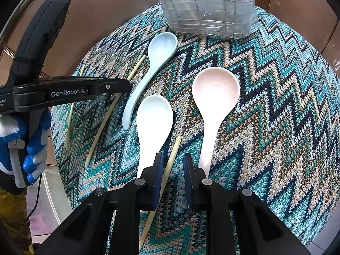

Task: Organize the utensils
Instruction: 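Lower the left tool onto a chopstick and close while the right tool closes on another, then lift the chopstick with the left tool while the right tool carries its chopstick to the wire holder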

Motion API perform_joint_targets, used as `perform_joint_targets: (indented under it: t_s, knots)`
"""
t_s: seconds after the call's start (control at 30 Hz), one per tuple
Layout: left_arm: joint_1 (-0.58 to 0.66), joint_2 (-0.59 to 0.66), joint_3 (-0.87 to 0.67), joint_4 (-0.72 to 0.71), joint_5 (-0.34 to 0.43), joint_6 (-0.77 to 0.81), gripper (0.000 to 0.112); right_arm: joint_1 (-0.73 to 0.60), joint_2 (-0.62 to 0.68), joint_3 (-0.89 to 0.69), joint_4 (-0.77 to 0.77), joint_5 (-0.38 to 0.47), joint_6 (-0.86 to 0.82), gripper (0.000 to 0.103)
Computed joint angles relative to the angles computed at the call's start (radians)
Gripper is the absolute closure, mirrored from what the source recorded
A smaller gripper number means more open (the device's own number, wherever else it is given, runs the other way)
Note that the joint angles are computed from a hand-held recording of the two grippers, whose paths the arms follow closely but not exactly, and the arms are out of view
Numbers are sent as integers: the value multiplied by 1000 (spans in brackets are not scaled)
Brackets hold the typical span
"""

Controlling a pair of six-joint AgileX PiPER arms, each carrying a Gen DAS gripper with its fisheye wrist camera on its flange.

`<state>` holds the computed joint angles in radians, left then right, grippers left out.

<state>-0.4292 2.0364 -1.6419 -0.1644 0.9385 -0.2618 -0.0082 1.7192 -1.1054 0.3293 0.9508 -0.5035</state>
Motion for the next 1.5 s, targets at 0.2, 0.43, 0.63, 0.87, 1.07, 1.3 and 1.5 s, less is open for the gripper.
perform_joint_targets:
  t_s: [0.2,0.43,0.63,0.87,1.07,1.3,1.5]
  knots:
    - [-12,49,-67,16,35,-12,100,10,24,-8,-18,4,15,86]
    - [-27,81,-116,58,71,-34,107,33,41,-21,-42,-3,49,92]
    - [-39,77,-98,72,43,-64,108,20,40,-16,-23,-2,37,94]
    - [-26,-29,44,63,-80,-84,108,-23,-15,0,21,26,-10,96]
    - [-14,-180,209,67,-212,-104,108,-42,-107,25,73,45,-66,97]
    - [-11,-363,364,116,-332,-155,108,-85,-232,73,121,70,-150,97]
    - [-33,-494,442,222,-366,-259,108,-103,-342,111,135,88,-163,98]
